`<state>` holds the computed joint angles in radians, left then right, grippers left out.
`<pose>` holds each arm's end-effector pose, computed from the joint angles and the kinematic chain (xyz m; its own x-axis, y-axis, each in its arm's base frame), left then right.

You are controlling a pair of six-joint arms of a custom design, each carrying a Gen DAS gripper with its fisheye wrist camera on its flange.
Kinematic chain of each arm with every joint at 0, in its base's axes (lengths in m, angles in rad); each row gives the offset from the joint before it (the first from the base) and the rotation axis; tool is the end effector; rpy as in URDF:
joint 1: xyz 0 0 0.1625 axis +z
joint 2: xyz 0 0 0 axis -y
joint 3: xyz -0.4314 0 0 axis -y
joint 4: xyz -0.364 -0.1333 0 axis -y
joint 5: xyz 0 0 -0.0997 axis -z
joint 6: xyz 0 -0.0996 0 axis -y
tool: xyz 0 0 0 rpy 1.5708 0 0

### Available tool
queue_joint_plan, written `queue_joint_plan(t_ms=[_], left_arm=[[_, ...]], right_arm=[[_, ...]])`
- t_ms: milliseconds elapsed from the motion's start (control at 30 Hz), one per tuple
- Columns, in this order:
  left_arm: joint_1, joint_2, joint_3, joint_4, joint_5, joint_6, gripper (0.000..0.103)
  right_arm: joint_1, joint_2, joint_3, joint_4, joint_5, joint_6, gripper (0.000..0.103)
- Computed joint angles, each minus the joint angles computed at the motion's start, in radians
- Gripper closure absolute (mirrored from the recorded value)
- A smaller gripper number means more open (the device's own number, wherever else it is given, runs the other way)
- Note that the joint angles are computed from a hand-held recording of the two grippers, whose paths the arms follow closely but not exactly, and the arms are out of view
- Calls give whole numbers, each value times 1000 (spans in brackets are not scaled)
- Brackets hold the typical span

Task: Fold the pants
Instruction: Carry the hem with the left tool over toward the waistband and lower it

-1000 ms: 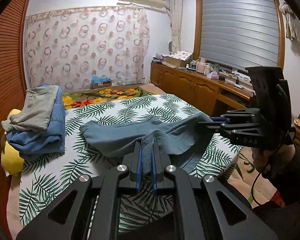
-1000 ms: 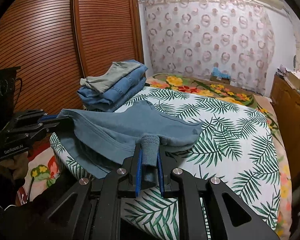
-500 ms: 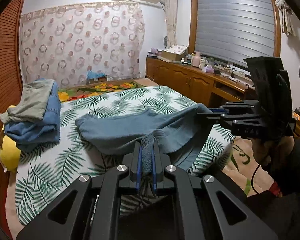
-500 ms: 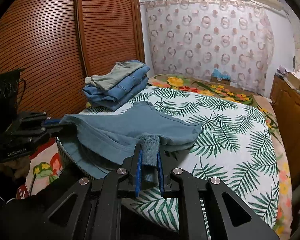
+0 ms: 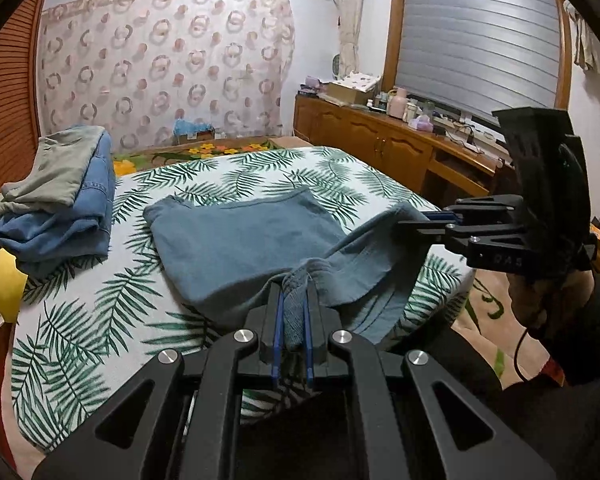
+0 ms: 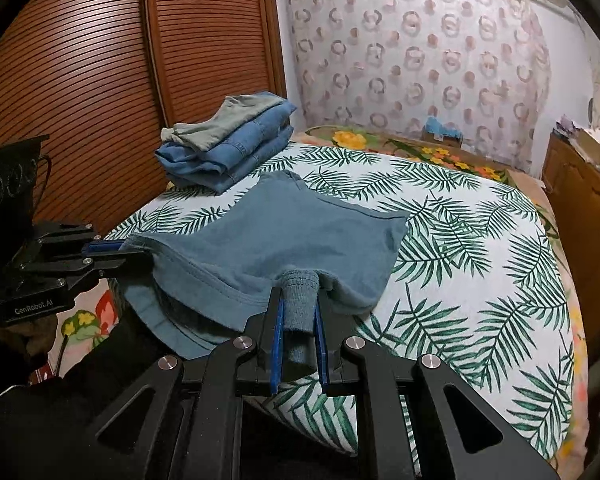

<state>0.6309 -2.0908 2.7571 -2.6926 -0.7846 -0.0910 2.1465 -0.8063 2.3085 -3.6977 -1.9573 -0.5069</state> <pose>-0.0351 -0.2780 0.2926 -0.7313 0.3372 -0.5929 0.6614 0.5627 -0.4958 0.3299 -0.3324 0.0942 -0.5698 -0.6095 0.5512 -0.8215 0.4398 -0.3629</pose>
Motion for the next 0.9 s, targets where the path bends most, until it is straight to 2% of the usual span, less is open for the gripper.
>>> queue_joint_plan(t_ms=[267,600,900], left_arm=[[112,161,-29,-269,-38,163,94],[151,284,-76,-410,-43,257,94],[173,342,-102,-482,-52,295,94]], right_arm=[[-9,29,-44,-29,9,-16,89],[-15,64,-103,-51,7,-37,89],[-21,85,-121,-81,6,-40,89]])
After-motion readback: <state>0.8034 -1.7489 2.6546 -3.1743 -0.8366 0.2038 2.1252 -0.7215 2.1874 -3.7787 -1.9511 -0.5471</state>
